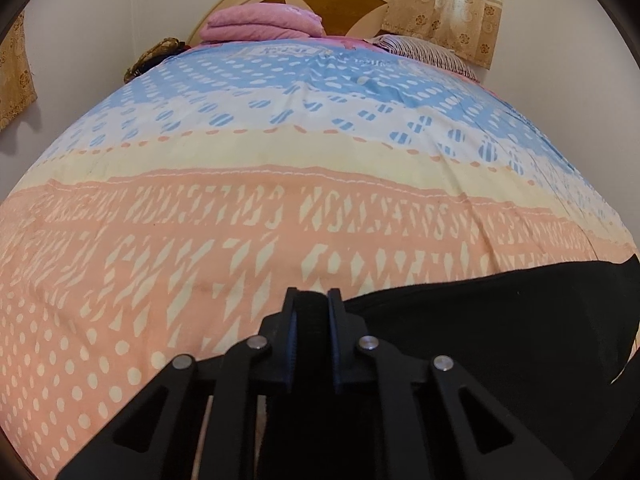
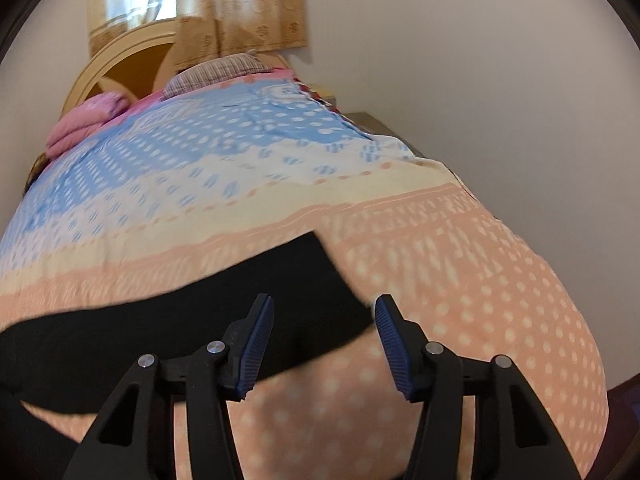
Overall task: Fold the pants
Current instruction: 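Lower both tools onto the pant leg hems and close both grippers, then lift the hems with both grippers and fold them toward the waistband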
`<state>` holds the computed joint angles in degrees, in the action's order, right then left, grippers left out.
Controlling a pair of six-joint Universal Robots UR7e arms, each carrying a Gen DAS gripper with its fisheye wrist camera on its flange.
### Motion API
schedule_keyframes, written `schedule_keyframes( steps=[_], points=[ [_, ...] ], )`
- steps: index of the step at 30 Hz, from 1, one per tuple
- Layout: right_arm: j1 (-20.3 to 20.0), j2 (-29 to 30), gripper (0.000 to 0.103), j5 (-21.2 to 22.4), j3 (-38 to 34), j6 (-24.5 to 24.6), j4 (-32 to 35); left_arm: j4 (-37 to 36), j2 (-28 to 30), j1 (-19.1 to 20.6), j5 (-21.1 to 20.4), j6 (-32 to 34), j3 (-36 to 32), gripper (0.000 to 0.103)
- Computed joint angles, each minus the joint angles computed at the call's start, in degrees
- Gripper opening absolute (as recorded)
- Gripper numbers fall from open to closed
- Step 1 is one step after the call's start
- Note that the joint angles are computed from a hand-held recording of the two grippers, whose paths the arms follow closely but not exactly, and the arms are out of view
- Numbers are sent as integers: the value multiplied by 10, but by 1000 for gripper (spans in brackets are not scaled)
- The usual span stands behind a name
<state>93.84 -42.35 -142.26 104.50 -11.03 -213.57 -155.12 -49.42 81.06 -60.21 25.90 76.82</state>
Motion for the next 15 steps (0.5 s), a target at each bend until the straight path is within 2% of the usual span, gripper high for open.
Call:
schedule_keyframes(
  steps=[4, 8, 11, 15],
  points=[
    [-22, -14, 55, 14, -22, 24, 64, 4, 3, 0, 5, 2, -4, 14],
    [-35, -5, 55, 32, -61, 16, 103, 4, 5, 0, 6, 5, -6, 14],
    [-48, -3, 55, 63, -86, 38, 149, 3, 7, 0, 8, 8, -6, 14],
    [-54, 19, 55, 53, -129, 31, 194, -5, 10, -2, 18, 16, -4, 14]
  ],
)
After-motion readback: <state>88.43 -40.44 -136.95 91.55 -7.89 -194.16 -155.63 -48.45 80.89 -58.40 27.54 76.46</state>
